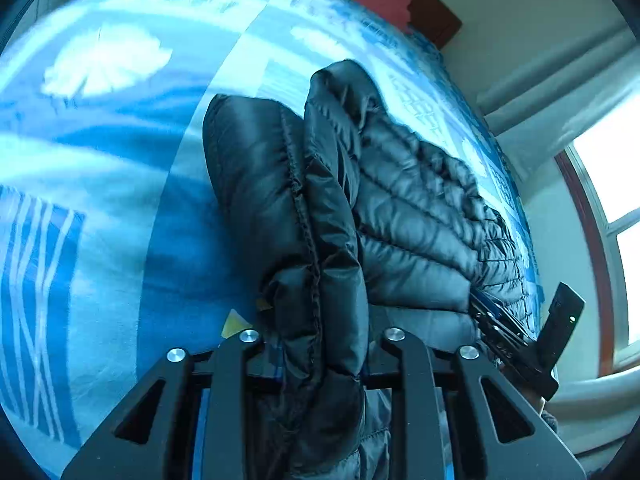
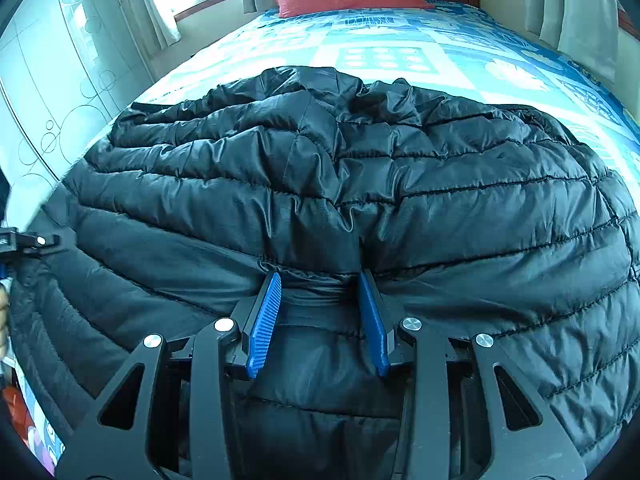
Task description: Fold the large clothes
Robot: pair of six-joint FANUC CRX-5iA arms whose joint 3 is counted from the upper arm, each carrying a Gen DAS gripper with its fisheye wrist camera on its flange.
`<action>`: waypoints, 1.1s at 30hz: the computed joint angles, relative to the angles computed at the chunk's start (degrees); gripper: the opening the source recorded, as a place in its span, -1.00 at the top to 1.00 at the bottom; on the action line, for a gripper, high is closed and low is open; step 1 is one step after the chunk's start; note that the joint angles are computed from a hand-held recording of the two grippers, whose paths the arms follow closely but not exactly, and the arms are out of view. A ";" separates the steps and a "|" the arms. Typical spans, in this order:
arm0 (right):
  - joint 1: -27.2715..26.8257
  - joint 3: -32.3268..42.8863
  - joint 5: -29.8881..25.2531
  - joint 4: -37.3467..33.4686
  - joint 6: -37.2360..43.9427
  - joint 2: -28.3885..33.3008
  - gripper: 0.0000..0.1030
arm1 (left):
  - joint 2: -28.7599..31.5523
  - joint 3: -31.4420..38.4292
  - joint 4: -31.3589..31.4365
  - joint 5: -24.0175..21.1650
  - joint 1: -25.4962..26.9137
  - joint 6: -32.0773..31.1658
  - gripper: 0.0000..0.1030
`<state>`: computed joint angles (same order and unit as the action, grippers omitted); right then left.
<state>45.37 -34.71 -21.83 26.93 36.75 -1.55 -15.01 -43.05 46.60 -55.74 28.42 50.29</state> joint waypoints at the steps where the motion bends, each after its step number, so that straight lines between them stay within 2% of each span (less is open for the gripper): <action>1: 0.08 -0.17 0.02 0.44 -0.40 -0.04 0.25 | -0.76 0.16 0.03 0.03 -0.21 0.50 0.55; 5: 0.15 -0.05 -0.17 -0.27 0.27 -0.67 0.25 | -4.32 1.60 -1.21 0.30 -1.75 3.43 0.57; 9: -0.16 -0.34 -0.64 -4.27 2.93 -3.94 0.24 | -6.36 4.18 -4.30 1.33 -4.27 6.55 0.57; 13: -0.50 -4.07 -2.09 2.21 -2.11 -9.50 0.24 | -7.50 7.40 -9.33 3.31 -9.30 12.13 0.57; 17: -1.46 -6.62 -5.00 3.85 -2.50 -15.60 0.21 | -6.53 11.65 -15.41 6.02 -16.36 19.93 0.57; 20: -2.37 -9.68 -7.15 7.94 -5.33 -20.90 -0.13 | -4.99 15.29 -20.81 7.51 -21.96 25.53 0.57; 23: -3.30 -12.03 -10.25 10.49 -6.61 -25.63 -0.13 | -1.84 20.47 -27.29 8.74 -29.61 32.08 0.57; 29: -9.13 -13.47 -13.34 6.05 -1.92 -31.28 -0.13 | 6.28 29.79 -35.61 9.65 -42.54 39.67 0.57; 33: -14.01 -13.47 -14.80 2.40 1.10 -33.28 -0.13 | 12.02 32.89 -34.14 11.33 -47.72 39.86 0.57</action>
<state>31.36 -48.18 -36.64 29.33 37.86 -34.84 -2.99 -10.15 12.46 -44.41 -19.30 90.15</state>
